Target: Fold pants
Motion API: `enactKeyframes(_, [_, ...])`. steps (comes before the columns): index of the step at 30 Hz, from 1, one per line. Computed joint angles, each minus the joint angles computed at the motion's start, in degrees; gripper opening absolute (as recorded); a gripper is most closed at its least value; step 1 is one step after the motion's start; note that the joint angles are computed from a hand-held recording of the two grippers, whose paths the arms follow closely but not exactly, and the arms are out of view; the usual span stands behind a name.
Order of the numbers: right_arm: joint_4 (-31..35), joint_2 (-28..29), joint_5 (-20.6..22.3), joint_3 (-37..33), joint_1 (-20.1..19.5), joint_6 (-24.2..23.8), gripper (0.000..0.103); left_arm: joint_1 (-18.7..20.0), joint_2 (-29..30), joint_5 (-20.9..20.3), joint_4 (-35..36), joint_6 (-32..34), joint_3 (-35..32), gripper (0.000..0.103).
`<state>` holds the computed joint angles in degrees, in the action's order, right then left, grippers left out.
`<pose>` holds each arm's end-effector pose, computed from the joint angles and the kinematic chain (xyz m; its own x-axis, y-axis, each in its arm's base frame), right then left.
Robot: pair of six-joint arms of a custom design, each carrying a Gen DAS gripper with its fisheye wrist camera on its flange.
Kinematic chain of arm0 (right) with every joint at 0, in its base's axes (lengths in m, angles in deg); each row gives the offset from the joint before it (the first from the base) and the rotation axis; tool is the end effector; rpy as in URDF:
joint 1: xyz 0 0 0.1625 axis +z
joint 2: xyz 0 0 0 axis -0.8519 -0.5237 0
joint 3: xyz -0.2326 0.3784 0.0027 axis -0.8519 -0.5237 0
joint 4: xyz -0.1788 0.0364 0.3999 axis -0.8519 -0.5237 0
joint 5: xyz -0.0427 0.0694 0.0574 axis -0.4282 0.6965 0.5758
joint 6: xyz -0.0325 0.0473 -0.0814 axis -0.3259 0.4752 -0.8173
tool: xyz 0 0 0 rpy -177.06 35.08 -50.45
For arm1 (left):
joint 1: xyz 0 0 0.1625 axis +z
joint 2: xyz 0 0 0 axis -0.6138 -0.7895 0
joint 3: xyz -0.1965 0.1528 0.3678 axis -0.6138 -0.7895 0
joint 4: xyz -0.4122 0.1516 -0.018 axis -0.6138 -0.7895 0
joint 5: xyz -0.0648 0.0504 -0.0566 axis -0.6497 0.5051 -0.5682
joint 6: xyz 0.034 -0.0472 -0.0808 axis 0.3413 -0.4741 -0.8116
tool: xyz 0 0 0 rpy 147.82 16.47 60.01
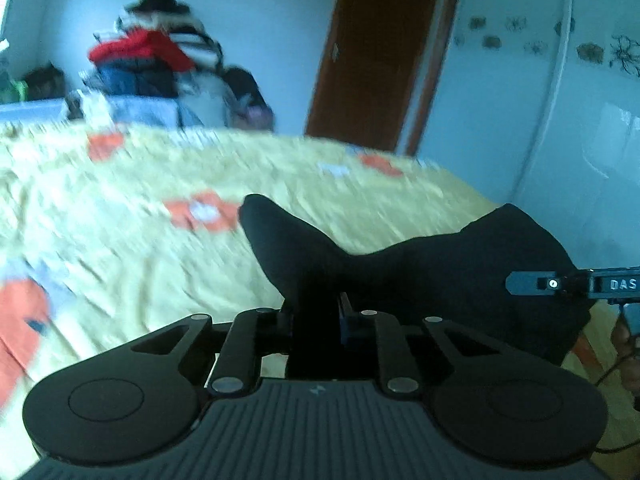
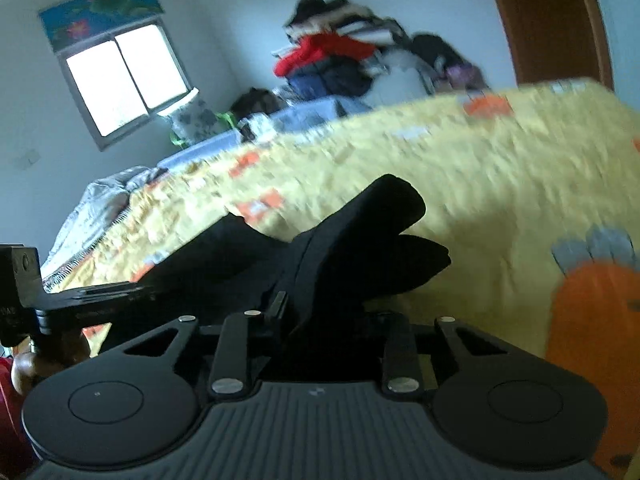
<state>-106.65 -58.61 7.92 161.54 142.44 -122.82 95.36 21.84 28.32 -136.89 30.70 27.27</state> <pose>0.0730 -0.7418 0.3182 -0.8183 -0.4917 0.2977 -0.5658 0.5982 -0.5674 -0.2396 -0.7377 0.1158 -0.8141 0.1421 -0.5631 0.5531 0.4855 -0.6770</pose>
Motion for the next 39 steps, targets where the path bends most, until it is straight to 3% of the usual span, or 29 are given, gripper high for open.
enactKeyframes(4, [-0.36, 3.11, 1.27, -2.76, 2.01, -0.63, 0.028, -0.26, 0.17, 4.16, -5.55, 6.67, -1.79, 0.021])
enactKeyframes(7, [-0.62, 6.86, -0.53, -5.87, 3.37, -1.01, 0.029, 0.6, -0.13, 6.49, -3.42, 7.08, -3.87, 0.023])
enactKeyframes(9, [-0.38, 9.55, -3.71, -8.06, 4.14, -1.51, 0.033, 1.54, 0.05, 8.68, 0.8, 5.29, -5.43, 0.029])
enactKeyframes(11, [-1.81, 12.22, -11.01, -9.62, 5.37, -3.88, 0.036, 2.78, 0.89, 12.37, 6.24, 1.51, -7.48, 0.039])
enactKeyframes(13, [-4.98, 13.0, -14.43, -8.95, 5.5, -5.94, 0.049, 3.73, 0.9, 15.09, 8.99, -2.07, -7.42, 0.049])
enactKeyframes(16, [-7.92, 10.77, -12.73, -6.26, 4.67, -5.38, 0.05, 3.57, -0.28, 16.32, 4.62, -5.07, -4.85, 0.067])
enactKeyframes(17, [-11.26, 10.4, -14.14, -5.25, 4.91, -6.15, 0.05, 2.92, -0.05, 18.12, 2.45, -3.62, -4.91, 0.069])
enactKeyframes(19, [-18.54, 9.92, -15.41, -3.65, 5.59, -8.65, 0.052, 1.19, 2.42, 21.78, -5.95, 5.31, -7.55, 0.069])
enactKeyframes(20, [-19.29, 9.52, -13.8, -3.36, 5.72, -9.25, 0.052, 0.36, 3.16, 21.39, -9.54, 9.32, -8.33, 0.072])
enactKeyframes(21, [-17.91, 9.07, -11.41, -3.4, 5.77, -9.58, 0.052, 0.05, 3.18, 19.7, -10.73, 10.93, -8.16, 0.083])
enactKeyframes(22, [-15.52, 8.84, -9.32, -3.69, 5.92, -10.12, 0.052, -0.19, 2.75, 17.46, -9.51, 10.34, -7.59, 0.095])
enactKeyframes(23, [-13.34, 9.05, -8.27, -4.09, 6.17, -11.08, 0.055, -0.35, 2.28, 14.97, -7.3, 9.22, -6.82, 0.098])
enactKeyframes(25, [-9.66, 10.62, -10.61, -5.07, 7.04, -14.87, 0.061, -0.59, 3.16, 13.98, -3.6, 9.16, -7.16, 0.098])
enactKeyframes(28, [-13.09, 14.86, -19.1, -5.97, 7.79, -22.49, 0.065, -0.42, 6.63, 20.68, 2.04, 10.8, -10.3, 0.096])
enactKeyframes(29, [-15.85, 15.05, -18.36, -5.07, 7.45, -23.2, 0.07, 0.03, 7.21, 21.89, 3.3, 10.41, -10.51, 0.096])
enactKeyframes(31, [-15.66, 13.87, -19.01, -4.2, 7.74, -19.24, 0.07, 0.24, 6.16, 21.18, 0.09, 8.96, -7.84, 0.097])
enactKeyframes(33, [-17.09, 11.43, -15.94, -1.05, 7.55, -17.93, 0.071, -0.2, 4.09, 21.15, 0.86, 4.29, -5.48, 0.095])
enactKeyframes(35, [-16.28, 9.59, -13.74, 1.44, 7.4, -17.24, 0.071, -0.93, 3.13, 21.08, -2.77, 4.6, -3.33, 0.096])
enactKeyframes(37, [-14.83, 9.33, -14.66, 2.69, 7.55, -18.12, 0.071, -0.96, 3.08, 21.3, -4.16, 5.31, -2.42, 0.101])
enactKeyframes(39, [-15.76, 10.32, -16.53, 3.06, 7.42, -19.17, 0.072, -0.87, 3.3, 22.52, -0.42, 3.83, -2.16, 0.103])
